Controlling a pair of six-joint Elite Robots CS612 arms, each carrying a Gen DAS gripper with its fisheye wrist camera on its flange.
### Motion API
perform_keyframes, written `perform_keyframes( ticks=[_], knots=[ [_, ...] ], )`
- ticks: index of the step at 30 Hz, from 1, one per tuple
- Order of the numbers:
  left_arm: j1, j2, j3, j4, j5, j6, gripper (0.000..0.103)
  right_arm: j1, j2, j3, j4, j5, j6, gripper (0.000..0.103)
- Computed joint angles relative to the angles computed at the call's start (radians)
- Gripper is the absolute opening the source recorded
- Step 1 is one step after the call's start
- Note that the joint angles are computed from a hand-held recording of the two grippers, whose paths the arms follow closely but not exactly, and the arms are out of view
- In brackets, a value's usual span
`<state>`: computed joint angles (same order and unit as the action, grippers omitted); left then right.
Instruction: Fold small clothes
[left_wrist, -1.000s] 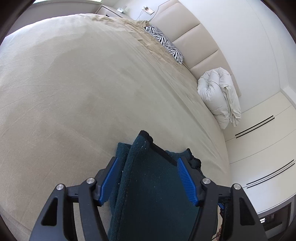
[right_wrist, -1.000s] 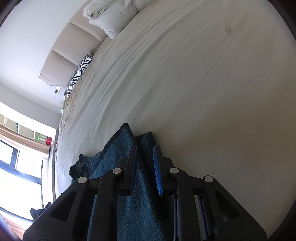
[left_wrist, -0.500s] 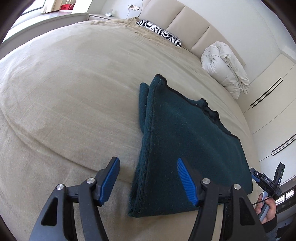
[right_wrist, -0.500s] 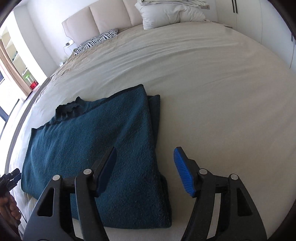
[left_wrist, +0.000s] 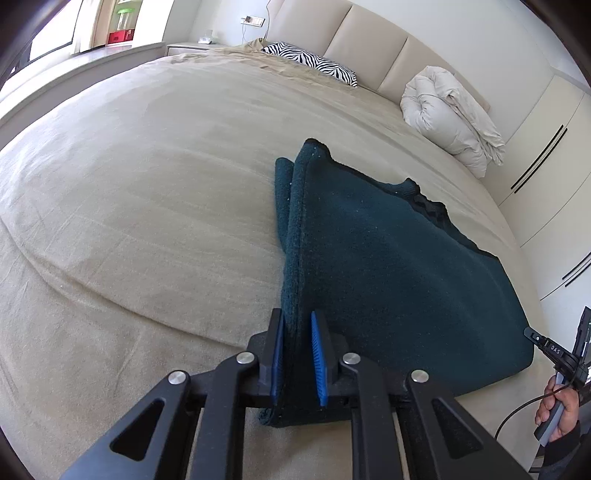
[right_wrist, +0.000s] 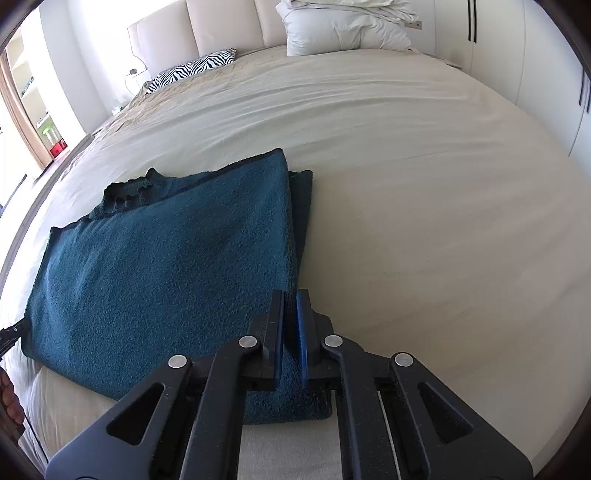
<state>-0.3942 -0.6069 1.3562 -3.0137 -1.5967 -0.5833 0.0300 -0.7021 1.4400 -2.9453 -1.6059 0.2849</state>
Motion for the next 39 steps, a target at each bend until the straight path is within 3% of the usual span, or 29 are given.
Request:
perform_keyframes(
  ticks=[12, 33, 39],
  knots=[
    [-0.006, -0.024, 0.033, -0.003, 0.019, 0.042, 0.010, -0.023, -0.031, 0.086, -0.072, 0.060, 0.093, 0.005],
    [0.013, -0.024, 0.074, -0.021, -0.042, 0.004, 0.007, -0.029, -0.033, 0.121, -0.067, 0.101, 0.113, 0.005],
    [0.009, -0.035, 0.100, -0.036, -0.028, 0.021, 0.007, -0.023, -0.033, 0.122, -0.067, 0.090, 0.105, 0.005]
  ],
)
